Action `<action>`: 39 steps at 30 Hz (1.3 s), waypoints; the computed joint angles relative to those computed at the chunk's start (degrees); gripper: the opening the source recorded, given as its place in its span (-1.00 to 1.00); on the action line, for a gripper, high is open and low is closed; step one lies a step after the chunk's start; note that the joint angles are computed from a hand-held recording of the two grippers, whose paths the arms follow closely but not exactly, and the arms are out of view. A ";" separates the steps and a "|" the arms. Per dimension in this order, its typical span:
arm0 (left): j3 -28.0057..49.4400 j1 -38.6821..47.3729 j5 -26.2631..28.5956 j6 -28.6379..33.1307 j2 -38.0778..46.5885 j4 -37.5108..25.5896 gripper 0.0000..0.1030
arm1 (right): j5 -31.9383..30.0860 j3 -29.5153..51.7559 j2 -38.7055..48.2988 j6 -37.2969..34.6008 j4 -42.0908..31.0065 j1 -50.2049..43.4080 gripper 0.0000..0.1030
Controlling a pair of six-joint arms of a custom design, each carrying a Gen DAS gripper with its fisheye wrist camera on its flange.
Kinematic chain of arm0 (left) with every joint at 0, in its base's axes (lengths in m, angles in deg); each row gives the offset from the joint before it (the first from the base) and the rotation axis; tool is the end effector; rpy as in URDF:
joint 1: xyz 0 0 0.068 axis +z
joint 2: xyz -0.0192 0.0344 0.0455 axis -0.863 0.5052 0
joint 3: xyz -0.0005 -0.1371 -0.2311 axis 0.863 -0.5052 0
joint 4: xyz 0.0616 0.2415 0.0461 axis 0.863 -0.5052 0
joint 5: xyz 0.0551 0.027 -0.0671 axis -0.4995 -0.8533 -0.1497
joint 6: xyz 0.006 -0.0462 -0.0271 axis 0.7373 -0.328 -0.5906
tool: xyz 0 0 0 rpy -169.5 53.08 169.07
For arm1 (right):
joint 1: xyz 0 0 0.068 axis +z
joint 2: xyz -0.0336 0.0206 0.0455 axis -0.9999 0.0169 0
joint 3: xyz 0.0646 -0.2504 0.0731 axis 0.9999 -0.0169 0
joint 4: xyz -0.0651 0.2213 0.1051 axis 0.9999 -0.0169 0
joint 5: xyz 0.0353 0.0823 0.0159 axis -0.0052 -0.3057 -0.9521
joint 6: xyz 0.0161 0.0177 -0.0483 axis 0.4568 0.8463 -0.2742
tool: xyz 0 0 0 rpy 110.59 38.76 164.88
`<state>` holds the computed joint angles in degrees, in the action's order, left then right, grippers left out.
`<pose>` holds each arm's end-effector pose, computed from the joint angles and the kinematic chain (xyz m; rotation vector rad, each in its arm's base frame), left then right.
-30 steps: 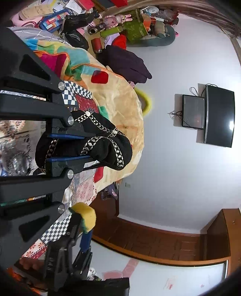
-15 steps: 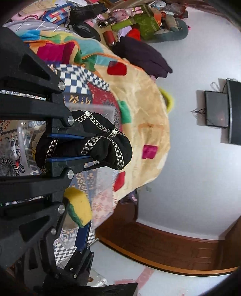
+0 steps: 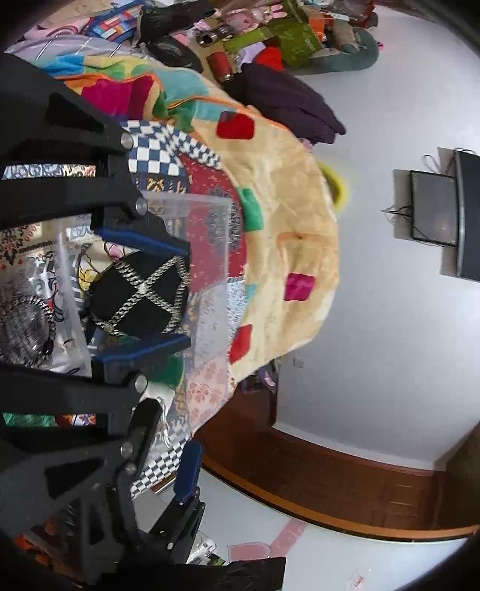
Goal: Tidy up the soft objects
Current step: 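Lower the sponge and hat into the clear box and open both grippers, then grasp the green sock with the right gripper while the left gripper grasps the black-and-white hair tie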
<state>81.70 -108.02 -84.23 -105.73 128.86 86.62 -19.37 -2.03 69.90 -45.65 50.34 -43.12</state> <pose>0.1392 -0.1290 0.1367 0.0017 2.1876 -0.1879 0.1810 0.1807 0.1266 -0.6072 2.2018 0.4007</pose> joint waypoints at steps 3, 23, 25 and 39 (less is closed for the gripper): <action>0.30 -4.88 -4.50 -1.85 -5.35 -5.97 0.15 | 0.67 -2.63 -5.90 0.48 -1.50 -0.16 0.53; -2.48 -23.19 -4.62 -24.45 10.24 -4.47 0.18 | -1.14 -18.15 -12.73 7.46 -2.77 2.22 0.56; -2.93 -23.56 -3.64 -24.51 12.06 -2.17 0.03 | -2.34 -19.04 -10.37 8.31 -0.23 2.71 0.56; -1.97 -21.84 -0.97 -21.18 21.50 6.76 -0.60 | -0.98 -17.73 1.58 8.47 6.57 8.15 0.01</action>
